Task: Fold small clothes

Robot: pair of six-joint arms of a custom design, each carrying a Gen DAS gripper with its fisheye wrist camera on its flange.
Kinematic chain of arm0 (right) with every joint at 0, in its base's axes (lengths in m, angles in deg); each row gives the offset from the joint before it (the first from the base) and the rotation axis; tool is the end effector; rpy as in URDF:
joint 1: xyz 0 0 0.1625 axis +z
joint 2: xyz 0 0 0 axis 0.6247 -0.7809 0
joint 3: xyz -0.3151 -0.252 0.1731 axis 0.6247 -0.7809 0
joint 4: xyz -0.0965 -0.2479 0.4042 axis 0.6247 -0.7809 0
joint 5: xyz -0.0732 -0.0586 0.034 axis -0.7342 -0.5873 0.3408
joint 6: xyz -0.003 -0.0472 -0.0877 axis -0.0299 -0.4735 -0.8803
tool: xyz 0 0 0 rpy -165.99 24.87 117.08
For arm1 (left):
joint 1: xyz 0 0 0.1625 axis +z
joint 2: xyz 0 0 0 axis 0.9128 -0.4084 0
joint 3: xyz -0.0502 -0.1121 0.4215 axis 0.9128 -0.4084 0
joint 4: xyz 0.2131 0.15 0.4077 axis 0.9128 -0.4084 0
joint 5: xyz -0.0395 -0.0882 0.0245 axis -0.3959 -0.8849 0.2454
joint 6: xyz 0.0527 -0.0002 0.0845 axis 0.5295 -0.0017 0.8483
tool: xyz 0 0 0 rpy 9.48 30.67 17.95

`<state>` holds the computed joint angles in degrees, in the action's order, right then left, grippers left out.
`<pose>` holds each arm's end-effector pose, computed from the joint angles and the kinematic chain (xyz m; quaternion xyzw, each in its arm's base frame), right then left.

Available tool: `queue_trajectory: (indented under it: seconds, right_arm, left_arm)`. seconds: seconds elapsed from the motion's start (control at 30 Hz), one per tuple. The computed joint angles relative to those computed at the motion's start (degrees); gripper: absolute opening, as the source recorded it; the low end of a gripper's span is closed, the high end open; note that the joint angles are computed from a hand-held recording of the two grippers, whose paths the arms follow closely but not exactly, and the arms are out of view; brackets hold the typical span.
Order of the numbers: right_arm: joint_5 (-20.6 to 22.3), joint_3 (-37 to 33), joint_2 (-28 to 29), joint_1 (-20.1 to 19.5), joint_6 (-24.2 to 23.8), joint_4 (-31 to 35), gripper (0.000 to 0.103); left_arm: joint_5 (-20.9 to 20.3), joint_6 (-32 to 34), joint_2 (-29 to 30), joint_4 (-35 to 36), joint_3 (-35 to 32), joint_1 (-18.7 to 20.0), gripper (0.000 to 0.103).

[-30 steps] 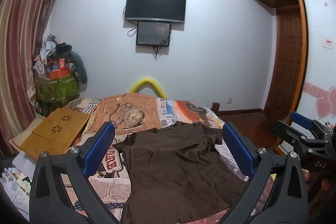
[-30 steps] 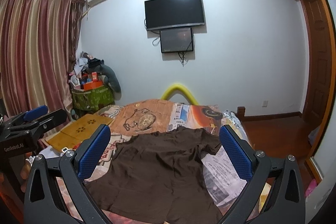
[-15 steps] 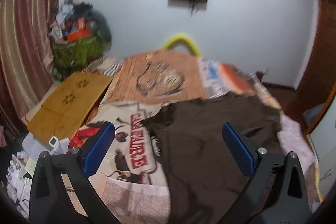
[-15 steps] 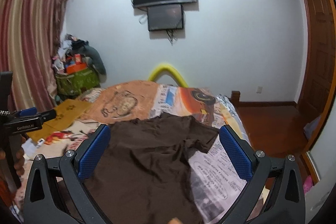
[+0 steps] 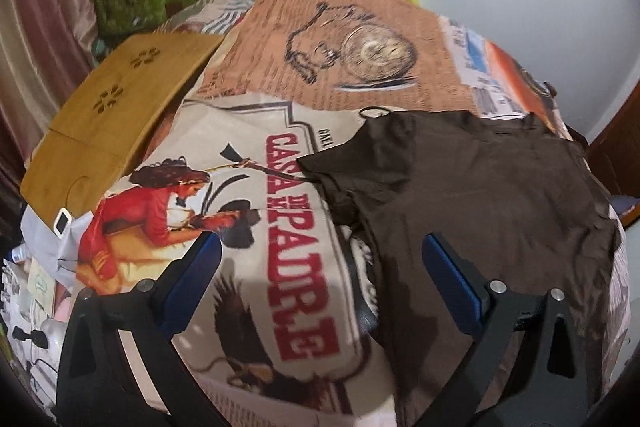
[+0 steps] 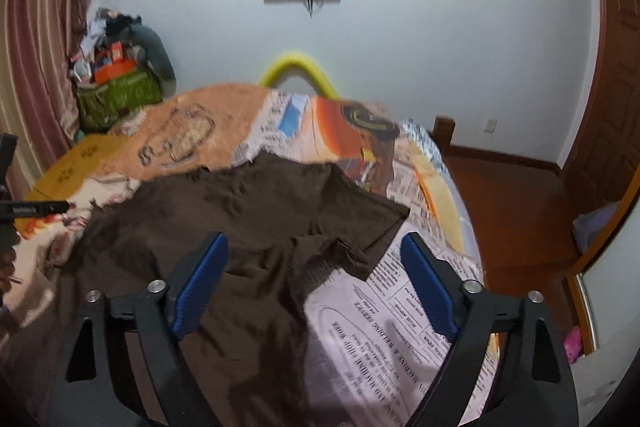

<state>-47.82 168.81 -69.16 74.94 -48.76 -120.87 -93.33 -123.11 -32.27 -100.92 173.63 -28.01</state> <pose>0.2705 -0.4002 0.3054 0.3395 -0.8482 0.3277 0.2406 -0.1619 -0.4014 0.3141 -0.0991 0.8542 -0.3489 0.3725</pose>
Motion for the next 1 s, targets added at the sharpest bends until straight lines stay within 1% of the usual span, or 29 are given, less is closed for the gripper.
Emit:
queue_trajectory:
  seconds: [0.03,0.1,0.2,0.23,0.3,0.37,0.5,0.57,0.63,0.7,0.73,0.77,0.8,0.83,0.87,0.93,1.0]
  right_arm:
    - [-0.05,-0.57,0.48,-0.68,0.17,1.17,0.078]
    - [-0.66,-1.72,1.12,-1.97,0.98,3.38,0.07]
    - [0.01,-3.23,1.53,-4.0,3.3,6.27,0.064]
    - [0.44,-3.87,1.29,-4.86,4.84,8.02,0.062]
    - [0.92,-4.47,1.2,-5.74,6.54,9.68,0.059]
    - [1.17,-5.27,1.24,-6.47,8.13,11.47,0.058]
    - [1.46,-5.88,1.03,-7.16,8.44,13.05,0.058]
    - [1.33,-6.44,1.35,-7.54,8.19,13.48,0.058]
    - [1.5,-7.4,2.1,-7.83,8.59,14.46,0.058]
    - [1.77,-8.42,3.04,-8.19,9.78,15.41,0.058]
    - [2.38,-8.8,3.25,-8.47,10.49,15.99,0.058]
    - [2.86,-9.28,3.68,-8.75,11.15,16.41,0.058]
    - [3.39,-9.41,3.73,-8.97,11.9,16.71,0.058]
    - [3.89,-9.51,3.76,-9.12,12.35,16.9,0.058]
    - [4.62,-9.68,3.86,-9.23,12.86,17.2,0.058]
    - [5.6,-9.43,3.51,-9.29,13.03,17.62,0.058]
    - [5.62,-9.48,3.75,-9.08,12.54,17.7,0.058]
  left_arm:
    - [-0.57,2.22,0.05,-2.62,0.13,1.25,0.096]
    - [-2.14,6.56,0.63,-8.05,0.2,3.53,0.089]
    - [-5.53,13.13,2.07,-17.21,0.21,7.07,0.083]
    - [-6.64,15.33,2.75,-20.52,0.19,8.34,0.082]
    - [-8.78,17.97,4.08,-24.58,-0.22,10.4,0.081]
    - [-10.6,19.35,5.21,-27.41,-0.77,12.57,0.079]
    - [-14.26,21.2,7.1,-34.22,-1.54,17.33,0.075]
    - [-14.56,21.62,8.06,-36.12,-1.86,18.57,0.074]
    - [-14.17,22.35,9.15,-36.24,-2.45,19.11,0.065]
    - [-13.77,23.2,10.01,-35.43,-3.05,19.26,0.041]
    - [-13.82,23.9,10.14,-35.5,-3.12,19.28,0.033]
    - [-14.04,24.59,10.15,-35.84,-3.15,19.41,0.014]
    - [-14.65,25.34,10.02,-36.26,-3.16,19.63,0.008]
    - [-14.55,25.71,9.78,-36.32,-3.12,19.58,0.007]
    - [-13.24,25.46,9.78,-35.19,-3.31,19.19,0.005]
    - [-9.81,25.09,9.81,-32.29,-3.76,17.98,0.005]
    - [-6.1,24.44,9.5,-29.06,-4.19,16.18,0.004]
